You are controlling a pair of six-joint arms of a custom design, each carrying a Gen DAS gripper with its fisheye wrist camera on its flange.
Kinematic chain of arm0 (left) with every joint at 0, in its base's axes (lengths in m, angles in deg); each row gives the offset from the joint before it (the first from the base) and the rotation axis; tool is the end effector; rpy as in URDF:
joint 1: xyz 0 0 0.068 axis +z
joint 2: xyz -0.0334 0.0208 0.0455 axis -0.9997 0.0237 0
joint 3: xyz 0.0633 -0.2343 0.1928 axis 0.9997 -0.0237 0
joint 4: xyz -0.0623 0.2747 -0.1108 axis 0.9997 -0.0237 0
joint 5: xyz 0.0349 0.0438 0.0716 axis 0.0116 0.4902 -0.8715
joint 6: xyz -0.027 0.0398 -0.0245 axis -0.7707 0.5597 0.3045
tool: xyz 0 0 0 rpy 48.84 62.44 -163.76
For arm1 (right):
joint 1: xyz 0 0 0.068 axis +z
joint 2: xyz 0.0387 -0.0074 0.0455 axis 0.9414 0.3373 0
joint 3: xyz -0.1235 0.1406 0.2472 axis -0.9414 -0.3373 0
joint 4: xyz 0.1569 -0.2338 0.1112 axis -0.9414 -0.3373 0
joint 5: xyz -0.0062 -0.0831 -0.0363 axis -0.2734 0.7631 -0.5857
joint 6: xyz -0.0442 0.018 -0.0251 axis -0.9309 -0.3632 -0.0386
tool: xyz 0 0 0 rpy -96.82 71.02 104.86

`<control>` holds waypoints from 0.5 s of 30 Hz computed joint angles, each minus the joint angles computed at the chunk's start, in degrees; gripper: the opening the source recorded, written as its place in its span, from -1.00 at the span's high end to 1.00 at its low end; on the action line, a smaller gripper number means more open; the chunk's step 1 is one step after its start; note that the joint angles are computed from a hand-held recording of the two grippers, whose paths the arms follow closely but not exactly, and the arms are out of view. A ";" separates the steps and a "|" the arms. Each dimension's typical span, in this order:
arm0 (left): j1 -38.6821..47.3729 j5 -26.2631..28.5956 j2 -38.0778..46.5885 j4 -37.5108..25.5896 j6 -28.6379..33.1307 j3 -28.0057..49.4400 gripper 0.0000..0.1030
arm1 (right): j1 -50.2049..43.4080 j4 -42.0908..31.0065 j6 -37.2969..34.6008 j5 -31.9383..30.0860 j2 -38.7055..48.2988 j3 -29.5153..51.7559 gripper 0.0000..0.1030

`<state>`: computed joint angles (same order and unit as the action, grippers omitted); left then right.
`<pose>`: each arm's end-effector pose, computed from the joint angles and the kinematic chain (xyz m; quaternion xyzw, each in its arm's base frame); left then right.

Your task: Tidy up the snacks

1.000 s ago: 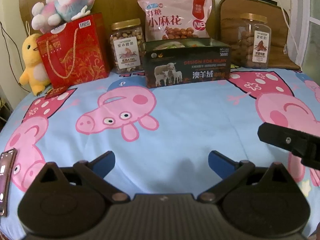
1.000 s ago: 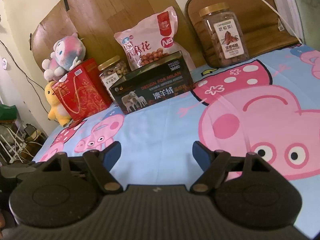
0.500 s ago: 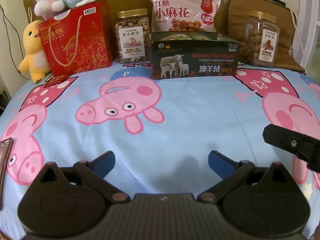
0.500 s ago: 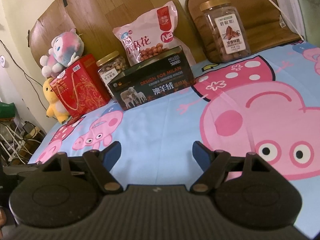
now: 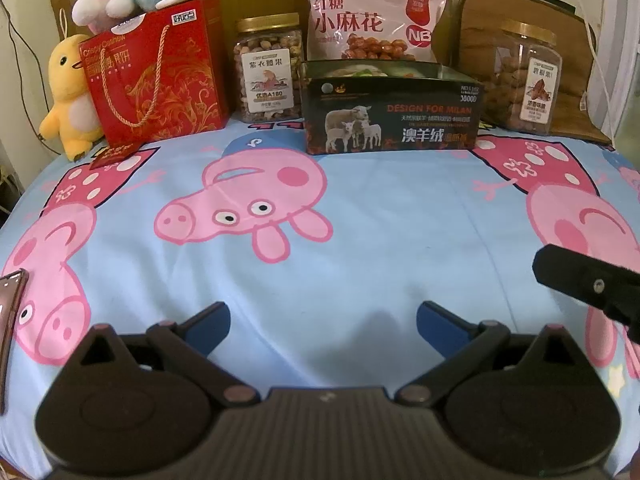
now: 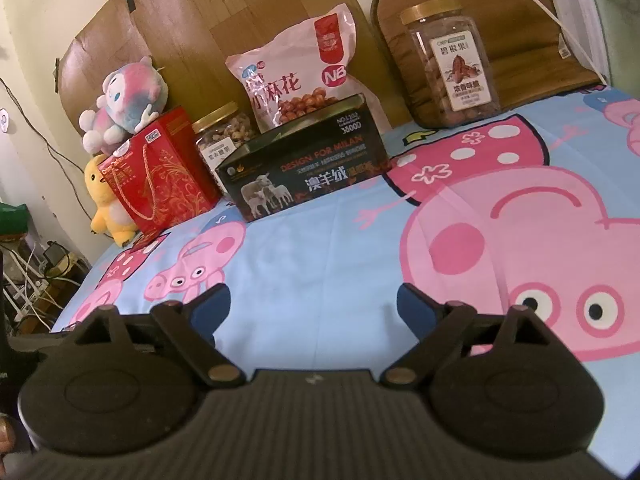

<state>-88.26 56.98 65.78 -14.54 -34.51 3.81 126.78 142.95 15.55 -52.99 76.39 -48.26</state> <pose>0.2054 -0.0020 0.0314 0.1010 0.9245 -0.0080 0.3674 0.1488 0.1886 -0.0076 0.0918 0.8565 0.1948 0.4691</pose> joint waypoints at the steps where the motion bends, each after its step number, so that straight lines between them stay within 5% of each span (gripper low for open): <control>1: -0.05 -0.04 -0.07 0.25 -0.05 -0.14 -1.00 | 0.02 0.04 -0.16 -0.01 -0.02 0.00 -0.79; 15: 0.67 0.62 -0.71 0.93 -0.74 -0.73 -1.00 | 0.27 -0.11 -0.26 0.11 -0.39 -0.16 -0.79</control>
